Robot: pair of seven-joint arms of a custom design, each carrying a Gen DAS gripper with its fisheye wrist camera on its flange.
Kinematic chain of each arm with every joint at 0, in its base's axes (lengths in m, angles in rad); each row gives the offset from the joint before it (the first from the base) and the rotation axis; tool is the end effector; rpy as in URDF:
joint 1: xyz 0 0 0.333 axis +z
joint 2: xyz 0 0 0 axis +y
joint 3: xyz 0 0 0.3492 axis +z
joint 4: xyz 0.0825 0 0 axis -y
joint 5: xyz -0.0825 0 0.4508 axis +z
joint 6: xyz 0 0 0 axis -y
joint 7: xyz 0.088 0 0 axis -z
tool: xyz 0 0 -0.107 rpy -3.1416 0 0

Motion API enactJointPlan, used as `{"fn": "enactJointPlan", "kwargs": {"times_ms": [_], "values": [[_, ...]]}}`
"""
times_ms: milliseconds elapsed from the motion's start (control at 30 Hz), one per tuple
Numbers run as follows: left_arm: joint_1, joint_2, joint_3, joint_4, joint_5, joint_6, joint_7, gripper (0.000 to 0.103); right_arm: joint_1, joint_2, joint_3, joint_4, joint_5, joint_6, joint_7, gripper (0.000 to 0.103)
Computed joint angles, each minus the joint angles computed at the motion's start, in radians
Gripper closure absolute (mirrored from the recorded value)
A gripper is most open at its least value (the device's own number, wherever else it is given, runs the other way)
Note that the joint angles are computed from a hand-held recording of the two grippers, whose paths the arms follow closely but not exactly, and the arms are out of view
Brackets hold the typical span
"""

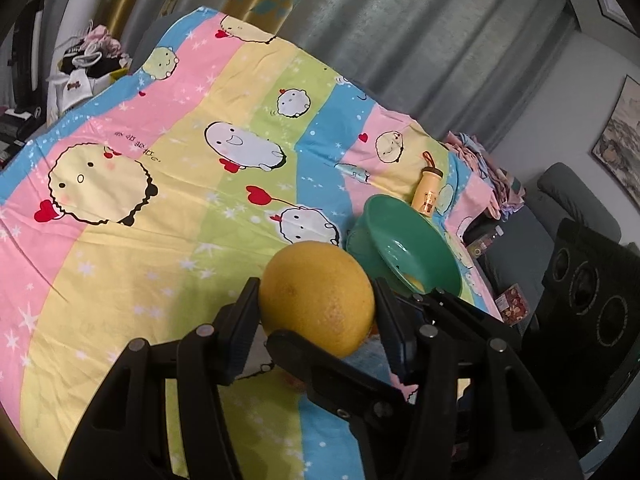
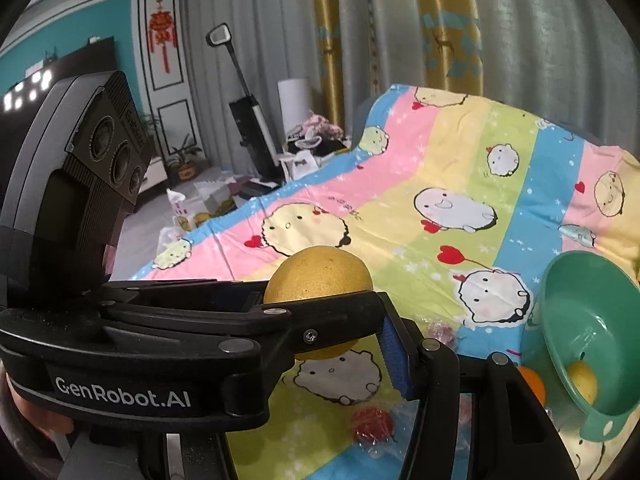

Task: Organize fruits
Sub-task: 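Lift the yellow fruit with the right gripper and drop it into the basin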

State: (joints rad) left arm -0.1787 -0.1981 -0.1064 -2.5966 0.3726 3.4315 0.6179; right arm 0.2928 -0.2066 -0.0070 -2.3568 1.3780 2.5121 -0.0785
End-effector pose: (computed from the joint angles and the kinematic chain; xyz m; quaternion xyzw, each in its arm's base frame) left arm 0.4767 -0.1843 0.4294 -0.6883 0.5390 -0.4678 0.1302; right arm 0.5281 0.1468 0.4395 -0.8258 0.2935 -0.0901 0.4731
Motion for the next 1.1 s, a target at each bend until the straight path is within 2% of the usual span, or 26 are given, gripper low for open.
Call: {"fn": "enactJointPlan", "kwargs": {"times_ms": [67, 133, 167, 200, 233, 367, 433, 633, 767, 900, 1100], "values": [[0.054, -0.008, -0.081, -0.001, -0.066, -0.011, 0.049, 0.049, -0.006, -0.006, -0.012, -0.005, 0.013, -0.027, -0.019, 0.046], [0.143, -0.019, -0.213, 0.002, -0.185, -0.028, 0.131, 0.049, -0.018, -0.013, -0.024, -0.007, 0.005, -0.057, -0.033, 0.046], [0.171, -0.028, -0.251, 0.000, -0.208, -0.035, 0.143, 0.048, -0.022, -0.016, -0.027, -0.009, 0.002, -0.069, -0.041, 0.046], [0.170, -0.037, -0.260, 0.002, -0.225, -0.057, 0.154, 0.048, -0.028, -0.021, -0.033, -0.011, -0.005, -0.086, -0.053, 0.046], [0.192, -0.051, -0.294, 0.011, -0.243, -0.098, 0.164, 0.048, -0.033, -0.025, -0.038, -0.012, -0.011, -0.103, -0.059, 0.046], [0.382, -0.119, -0.508, 0.046, -0.223, -0.198, 0.112, 0.048, -0.059, -0.033, -0.068, -0.008, 0.008, -0.199, -0.070, 0.046], [0.437, -0.142, -0.571, 0.069, -0.195, -0.232, 0.068, 0.049, -0.076, -0.039, -0.079, -0.005, 0.024, -0.237, -0.074, 0.046], [0.521, -0.169, -0.674, 0.149, -0.087, -0.316, -0.021, 0.049, -0.125, -0.056, -0.112, 0.005, 0.060, -0.330, -0.082, 0.046], [0.541, -0.147, -0.706, 0.200, -0.015, -0.351, -0.064, 0.049, -0.155, -0.051, -0.122, 0.019, 0.071, -0.360, -0.075, 0.046], [0.557, -0.078, -0.730, 0.273, 0.073, -0.372, -0.083, 0.049, -0.182, -0.047, -0.130, 0.031, 0.089, -0.360, -0.066, 0.046], [0.627, 0.091, -0.817, 0.413, 0.282, -0.381, -0.179, 0.049, -0.218, -0.017, -0.135, 0.063, 0.120, -0.309, -0.045, 0.046]]}}
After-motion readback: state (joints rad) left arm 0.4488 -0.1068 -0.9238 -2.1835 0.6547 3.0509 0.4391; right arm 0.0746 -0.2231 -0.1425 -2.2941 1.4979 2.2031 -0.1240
